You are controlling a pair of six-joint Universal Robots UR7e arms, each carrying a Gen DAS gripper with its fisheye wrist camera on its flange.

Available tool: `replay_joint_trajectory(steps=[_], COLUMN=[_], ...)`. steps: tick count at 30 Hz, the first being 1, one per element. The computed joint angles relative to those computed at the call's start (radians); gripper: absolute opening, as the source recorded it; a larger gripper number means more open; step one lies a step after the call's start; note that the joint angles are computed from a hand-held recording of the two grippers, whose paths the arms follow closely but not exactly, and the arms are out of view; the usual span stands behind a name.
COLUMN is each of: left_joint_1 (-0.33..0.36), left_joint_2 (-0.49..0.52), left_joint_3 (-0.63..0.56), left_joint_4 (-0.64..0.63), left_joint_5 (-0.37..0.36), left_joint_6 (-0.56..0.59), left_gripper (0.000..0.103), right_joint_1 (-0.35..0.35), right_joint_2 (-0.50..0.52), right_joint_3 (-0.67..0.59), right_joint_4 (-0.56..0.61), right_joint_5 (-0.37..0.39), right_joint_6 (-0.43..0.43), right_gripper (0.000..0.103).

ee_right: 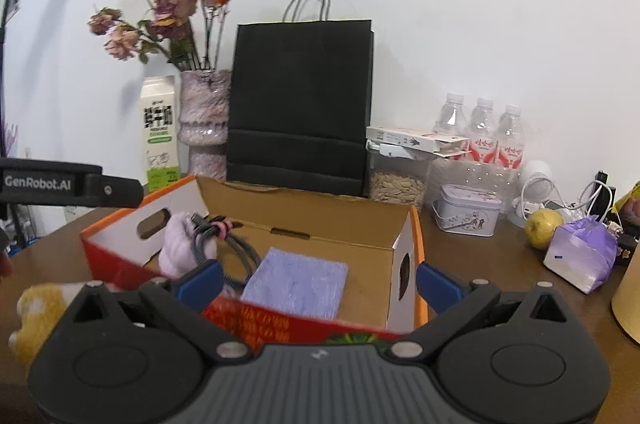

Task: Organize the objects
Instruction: 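Lift both tools out of the box and back over the table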

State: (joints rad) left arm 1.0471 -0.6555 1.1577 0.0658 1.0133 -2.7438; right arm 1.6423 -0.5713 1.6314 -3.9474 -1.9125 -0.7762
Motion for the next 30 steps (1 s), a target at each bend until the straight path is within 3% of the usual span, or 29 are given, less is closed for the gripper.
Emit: replay_joint_trajectory(steps=[13, 30], left_joint_1=[0.001, 0.036], left_joint_2=[-0.099, -0.16], left_joint_3=[0.208, 0.305], left_joint_4=[-0.117, -0.086], left_joint_5=[-0.055, -0.025], left_joint_6=[0.068, 0.075], left_gripper=[0.103, 0.103], right_joint_1=[-0.002, -0.029], right_joint_2=[-0.028, -0.011], right_joint_3=[0.135, 0.263], right_joint_4=[-0.119, -0.233], right_joint_5=[0.026, -0.01], right_joint_6=[-0.006, 0.01], right_gripper=[0.103, 0.103])
